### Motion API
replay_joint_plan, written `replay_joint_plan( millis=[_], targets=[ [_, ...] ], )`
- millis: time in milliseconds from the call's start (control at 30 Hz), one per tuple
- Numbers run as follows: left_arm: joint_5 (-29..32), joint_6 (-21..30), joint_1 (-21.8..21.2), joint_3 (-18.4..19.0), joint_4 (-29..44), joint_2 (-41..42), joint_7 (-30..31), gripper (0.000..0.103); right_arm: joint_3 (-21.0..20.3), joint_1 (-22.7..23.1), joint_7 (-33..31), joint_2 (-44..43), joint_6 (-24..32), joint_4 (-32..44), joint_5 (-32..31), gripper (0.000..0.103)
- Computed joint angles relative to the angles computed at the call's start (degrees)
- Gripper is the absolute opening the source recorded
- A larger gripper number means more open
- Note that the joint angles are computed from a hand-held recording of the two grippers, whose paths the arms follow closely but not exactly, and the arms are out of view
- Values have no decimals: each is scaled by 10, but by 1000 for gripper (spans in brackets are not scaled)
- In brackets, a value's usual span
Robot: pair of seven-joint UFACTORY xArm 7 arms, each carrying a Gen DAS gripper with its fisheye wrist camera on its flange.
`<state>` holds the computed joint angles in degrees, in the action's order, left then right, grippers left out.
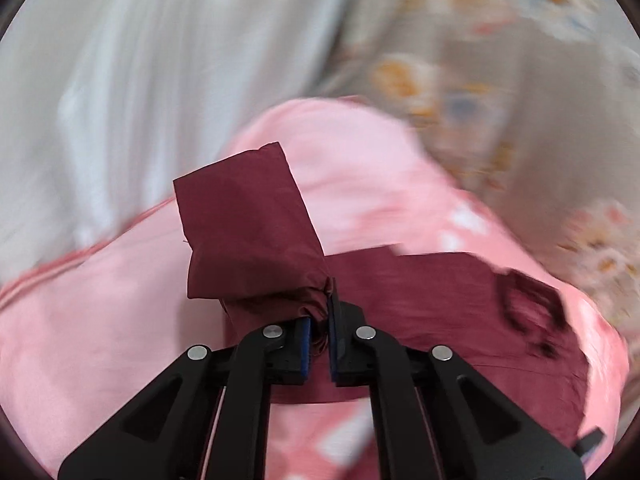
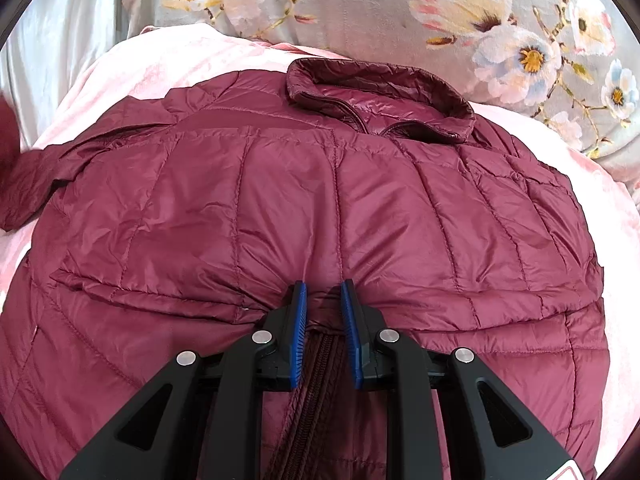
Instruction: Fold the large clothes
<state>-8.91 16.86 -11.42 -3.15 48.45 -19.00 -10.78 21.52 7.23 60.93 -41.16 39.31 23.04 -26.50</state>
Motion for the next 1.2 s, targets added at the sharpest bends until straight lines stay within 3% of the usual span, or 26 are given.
replay_joint_plan(
  millis=[300,467,500,567,600,633,700,767,800,867,967,1033,1200],
  targets=[
    [16,24,-124,-99,108,32,15,5,-29,8,-16,-28,-36,-27,28,20],
    [52,64,-170,-149,186,95,10,6,-62,24,-50,-78,-55,-62,78,20],
    [32,87,-195,-145,214,120,33,8,-65,27,-55,-89,-54,-67,88,20],
    [-37,137,-223,-140,265,164,84,23,-72,35,-66,-121,-47,-82,111,20],
    [-51,151,-228,-142,277,175,87,40,-76,43,-72,-148,-35,-91,123,20],
    [-56,151,-229,-142,278,179,86,58,-76,50,-77,-177,-17,-100,134,21],
    [-47,134,-232,-144,275,179,67,71,-76,65,-87,-246,35,-118,153,26],
    [-72,115,-233,-141,256,160,88,93,-78,81,-96,-339,104,-138,170,33],
    [-78,104,-234,-141,242,146,90,97,-77,83,-100,-374,135,-142,175,34],
    [-105,80,-234,-128,209,114,115,97,-72,81,-107,-445,199,-145,178,41],
    [-175,76,-234,-93,165,76,162,98,-81,59,-122,-518,248,-144,177,49],
    [-190,74,-219,-76,134,60,161,98,-101,36,-136,-533,239,-141,178,56],
    [-99,72,-140,-74,69,69,57,96,-136,-40,-167,-489,162,-142,173,58]
  ],
)
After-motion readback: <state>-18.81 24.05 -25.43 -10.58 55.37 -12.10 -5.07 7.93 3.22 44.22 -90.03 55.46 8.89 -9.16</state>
